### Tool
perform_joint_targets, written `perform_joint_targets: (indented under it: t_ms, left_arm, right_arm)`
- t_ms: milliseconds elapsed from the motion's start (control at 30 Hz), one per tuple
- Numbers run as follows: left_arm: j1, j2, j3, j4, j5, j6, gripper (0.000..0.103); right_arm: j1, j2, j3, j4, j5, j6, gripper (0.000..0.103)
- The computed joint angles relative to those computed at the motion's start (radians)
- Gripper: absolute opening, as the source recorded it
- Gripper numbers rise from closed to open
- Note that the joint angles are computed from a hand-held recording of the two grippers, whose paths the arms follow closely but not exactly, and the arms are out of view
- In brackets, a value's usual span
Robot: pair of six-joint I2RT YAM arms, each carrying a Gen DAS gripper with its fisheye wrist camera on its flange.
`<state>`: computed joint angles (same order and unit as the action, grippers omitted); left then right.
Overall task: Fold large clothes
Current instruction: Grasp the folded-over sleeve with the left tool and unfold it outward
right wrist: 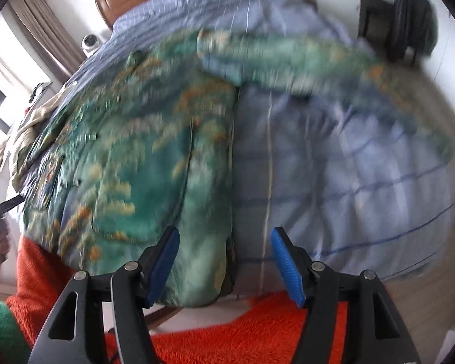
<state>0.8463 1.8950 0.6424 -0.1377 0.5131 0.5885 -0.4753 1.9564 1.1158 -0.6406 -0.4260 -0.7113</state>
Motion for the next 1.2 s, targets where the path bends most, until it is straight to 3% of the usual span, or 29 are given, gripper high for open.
perform_joint_targets:
  t_ms: [133, 167, 200, 233, 267, 300, 400, 533, 633, 700, 733, 833, 900, 1000, 1033, 1133, 1200]
  left_arm:
    - [-0.071, 0.092, 0.020, 0.058, -0.020, -0.041, 0.085]
    - [-0.088, 0.084, -0.006, 0.079, -0.019, -0.051, 0.080]
    - [-0.099, 0.086, -0.017, 0.082, -0.011, -0.054, 0.054]
    - [-0.109, 0.127, 0.023, 0.079, -0.001, -0.065, 0.041]
    - [-0.108, 0.133, 0.038, 0.061, 0.017, -0.064, 0.028]
    - [-0.117, 0.108, 0.012, 0.066, 0.029, -0.073, 0.020]
    - [-0.145, 0.045, -0.055, 0.095, 0.022, -0.072, 0.016]
    - [-0.097, 0.050, -0.062, 0.100, 0.024, 0.011, 0.016]
    - [-0.131, 0.092, -0.068, 0.190, -0.001, -0.048, 0.029]
    - [-0.144, 0.060, -0.082, 0.212, -0.025, -0.092, 0.049]
    - [-0.126, 0.051, -0.080, 0.209, -0.025, -0.081, 0.054]
    - [-0.110, -0.100, -0.138, 0.193, -0.021, -0.082, 0.067]
    - [-0.087, -0.213, -0.164, 0.161, 0.008, -0.089, 0.080]
    - [-0.058, -0.405, -0.201, 0.124, 0.050, -0.138, 0.094]
    - [-0.026, -0.450, -0.200, 0.094, 0.072, -0.125, 0.096]
    - [-0.046, -0.624, -0.220, 0.104, 0.110, -0.241, 0.100]
    - [-0.004, -0.692, -0.228, 0.092, 0.170, -0.255, 0.102]
  right_arm:
    - [-0.004, 0.086, 0.012, -0.044, -0.079, -0.038, 0.064]
    - [0.005, 0.098, 0.008, -0.033, -0.084, -0.034, 0.064]
    - [0.017, 0.108, 0.004, -0.020, -0.079, -0.022, 0.064]
    - [0.027, 0.111, 0.000, -0.008, -0.075, -0.012, 0.064]
    - [0.035, 0.107, -0.002, 0.003, -0.073, -0.005, 0.053]
    - [0.044, 0.092, -0.016, 0.025, -0.063, -0.002, 0.032]
    - [0.064, 0.041, -0.049, 0.065, -0.031, -0.002, 0.015]
    - [0.061, -0.051, -0.102, 0.079, 0.007, -0.034, 0.014]
    - [0.069, -0.057, -0.127, 0.133, 0.030, -0.013, 0.015]
    - [0.094, -0.056, -0.151, 0.199, 0.055, 0.031, 0.025]
    - [0.100, -0.061, -0.164, 0.225, 0.062, 0.054, 0.030]
    - [0.100, -0.140, -0.233, 0.299, 0.071, 0.103, 0.040]
    - [0.092, -0.246, -0.292, 0.334, 0.075, 0.124, 0.049]
    - [0.109, -0.389, -0.350, 0.369, 0.082, 0.164, 0.053]
    - [0.128, -0.421, -0.360, 0.379, 0.088, 0.185, 0.053]
    - [0.183, -0.517, -0.375, 0.385, 0.097, 0.229, 0.057]
    - [0.209, -0.566, -0.390, 0.396, 0.090, 0.256, 0.065]
